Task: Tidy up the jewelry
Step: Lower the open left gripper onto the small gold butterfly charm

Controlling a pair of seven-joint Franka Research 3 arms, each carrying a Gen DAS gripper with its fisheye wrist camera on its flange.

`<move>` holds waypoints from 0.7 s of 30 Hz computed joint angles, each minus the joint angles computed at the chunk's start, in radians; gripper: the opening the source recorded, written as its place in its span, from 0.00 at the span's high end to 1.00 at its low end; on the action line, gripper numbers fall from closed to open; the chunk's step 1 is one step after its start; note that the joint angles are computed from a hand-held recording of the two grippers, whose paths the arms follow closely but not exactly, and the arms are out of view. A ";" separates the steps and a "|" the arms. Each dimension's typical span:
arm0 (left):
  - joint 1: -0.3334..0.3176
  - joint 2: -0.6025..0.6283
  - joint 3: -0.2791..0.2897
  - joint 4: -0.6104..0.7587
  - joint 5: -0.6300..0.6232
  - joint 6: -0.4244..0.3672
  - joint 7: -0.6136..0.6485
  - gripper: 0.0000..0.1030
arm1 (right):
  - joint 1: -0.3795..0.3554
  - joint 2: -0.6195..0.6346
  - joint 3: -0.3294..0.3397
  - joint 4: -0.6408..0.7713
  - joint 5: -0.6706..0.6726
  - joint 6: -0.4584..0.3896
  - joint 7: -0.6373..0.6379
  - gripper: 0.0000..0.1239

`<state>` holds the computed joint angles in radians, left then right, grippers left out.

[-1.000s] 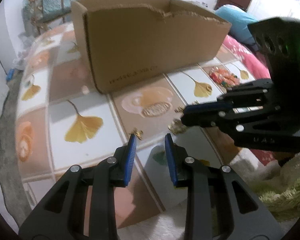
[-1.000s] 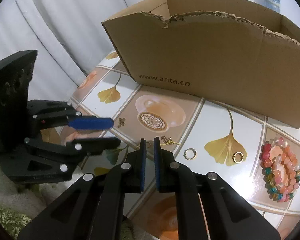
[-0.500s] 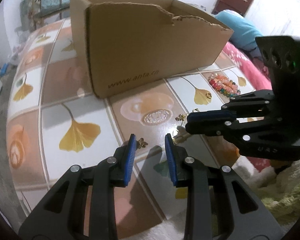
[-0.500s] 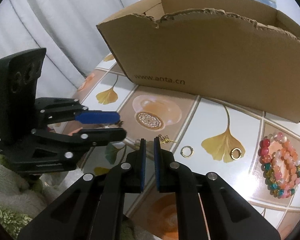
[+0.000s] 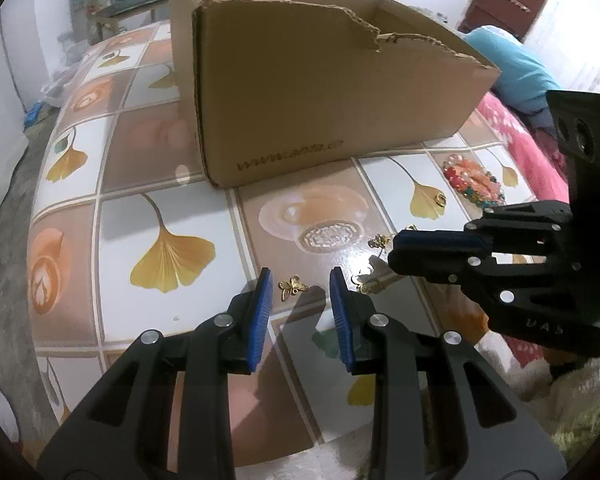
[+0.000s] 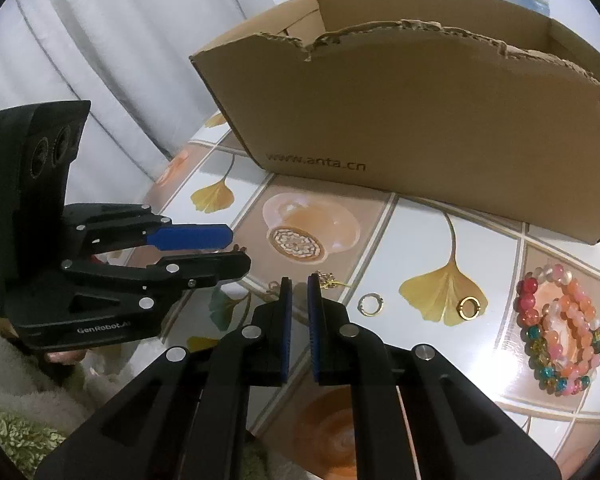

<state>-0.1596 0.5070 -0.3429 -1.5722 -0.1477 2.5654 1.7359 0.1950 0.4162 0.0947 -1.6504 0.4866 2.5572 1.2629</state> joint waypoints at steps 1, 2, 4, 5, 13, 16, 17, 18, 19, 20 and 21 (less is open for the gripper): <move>-0.015 -0.002 0.014 0.000 0.019 0.001 -0.022 0.73 | 0.000 0.001 0.000 0.000 0.000 0.001 0.000 0.93; -0.023 -0.004 0.021 -0.002 0.033 0.003 -0.035 0.73 | -0.001 0.001 0.000 0.000 0.002 0.002 -0.002 0.93; -0.048 -0.013 0.046 -0.011 0.081 0.011 -0.074 0.74 | -0.002 0.000 0.001 -0.002 0.003 0.004 -0.007 0.93; -0.059 -0.013 0.055 -0.010 0.106 0.011 -0.092 0.75 | -0.003 -0.001 0.001 -0.003 0.004 0.005 -0.009 0.93; -0.084 -0.021 0.079 -0.012 0.208 0.000 -0.190 0.84 | -0.006 -0.006 0.002 -0.009 0.010 0.006 -0.025 0.93; -0.087 -0.022 0.082 -0.016 0.232 0.006 -0.204 0.85 | -0.008 -0.008 0.004 -0.009 0.012 -0.005 -0.032 0.93; -0.087 -0.023 0.082 -0.019 0.238 0.009 -0.207 0.86 | -0.010 -0.009 0.005 -0.007 0.015 -0.013 -0.038 0.93; -0.086 -0.024 0.081 -0.020 0.242 0.011 -0.209 0.88 | -0.008 -0.009 0.005 -0.006 0.014 -0.017 -0.041 0.93; -0.080 -0.024 0.076 -0.023 0.238 0.014 -0.204 0.91 | -0.007 -0.009 0.006 -0.004 0.013 -0.024 -0.045 0.93; -0.076 -0.025 0.072 -0.026 0.234 0.018 -0.202 0.92 | -0.006 -0.005 0.005 0.004 0.009 -0.037 -0.047 0.92; -0.073 -0.026 0.069 -0.029 0.231 0.022 -0.199 0.92 | -0.002 -0.002 0.003 0.007 0.003 -0.043 -0.045 0.92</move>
<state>-0.2321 0.4811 -0.2742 -1.6008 0.0836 2.5875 1.5364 0.1927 0.4139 0.0980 -1.6432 0.4900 2.5146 1.2177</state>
